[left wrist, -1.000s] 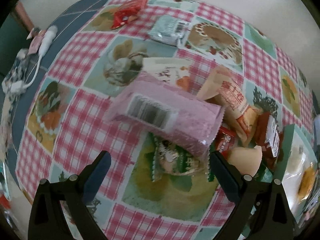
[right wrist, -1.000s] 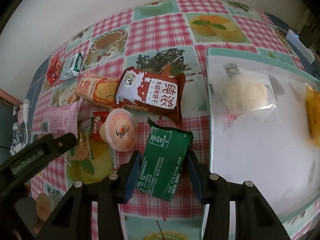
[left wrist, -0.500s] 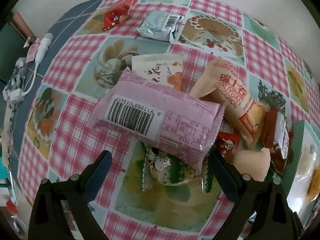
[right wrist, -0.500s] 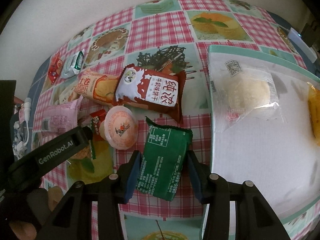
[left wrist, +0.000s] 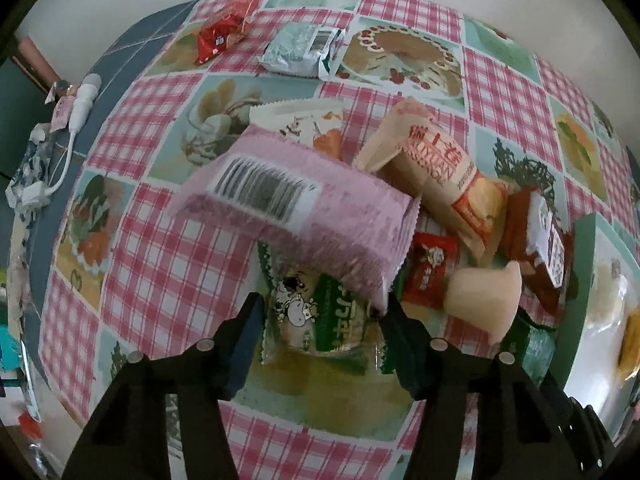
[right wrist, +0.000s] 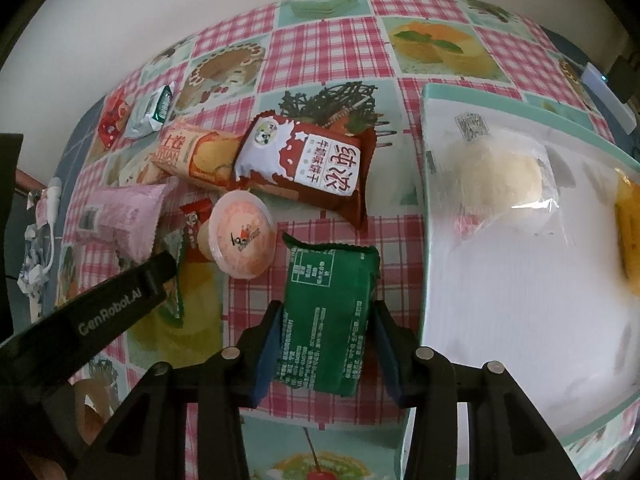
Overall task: Organize snacks
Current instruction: 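Grasp the green-and-white cookie packet with the left gripper while the right gripper lifts the green box, then carry both packets into the tray and open both grippers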
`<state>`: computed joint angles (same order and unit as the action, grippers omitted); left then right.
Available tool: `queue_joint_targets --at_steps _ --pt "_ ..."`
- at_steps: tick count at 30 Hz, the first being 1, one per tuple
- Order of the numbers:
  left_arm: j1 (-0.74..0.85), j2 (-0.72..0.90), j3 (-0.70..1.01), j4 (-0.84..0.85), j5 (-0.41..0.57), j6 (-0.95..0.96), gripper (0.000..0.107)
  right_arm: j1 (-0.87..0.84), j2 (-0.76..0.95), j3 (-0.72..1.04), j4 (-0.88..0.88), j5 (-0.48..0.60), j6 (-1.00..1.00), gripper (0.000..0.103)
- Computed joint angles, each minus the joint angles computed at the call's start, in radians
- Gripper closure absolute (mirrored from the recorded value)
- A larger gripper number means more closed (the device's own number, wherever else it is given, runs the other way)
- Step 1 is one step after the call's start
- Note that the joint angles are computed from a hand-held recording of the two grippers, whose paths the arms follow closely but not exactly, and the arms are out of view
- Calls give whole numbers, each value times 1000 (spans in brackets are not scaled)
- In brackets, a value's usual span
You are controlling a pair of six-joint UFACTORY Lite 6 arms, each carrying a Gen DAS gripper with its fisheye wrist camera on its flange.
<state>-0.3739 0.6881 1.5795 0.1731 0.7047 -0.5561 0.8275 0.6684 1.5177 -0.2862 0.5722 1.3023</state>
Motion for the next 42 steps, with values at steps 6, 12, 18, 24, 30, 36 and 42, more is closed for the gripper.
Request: queue_joint_targets --at_steps 6,12,18,24,30,36,42 --pt "-9 -98 -143 20 -18 12 47 30 -13 -17 -4 11 7 58" --pt "-50 -178 -238 1 -28 -4 52 66 -46 -42 3 25 26 61" --pt "-43 -325 -372 -31 -55 13 54 95 -134 -126 -29 11 105 61" --pt "-60 -490 -468 -21 -57 -19 54 144 -238 -204 -89 28 222 61" --pt "-62 -565 -468 -41 -50 -17 54 170 -324 -242 -173 68 315 61" --pt "-58 -550 -430 -48 -52 5 54 157 -371 -271 -198 87 346 61" --pt "-106 -559 -424 -40 -53 -22 54 122 -501 -402 -226 132 428 61"
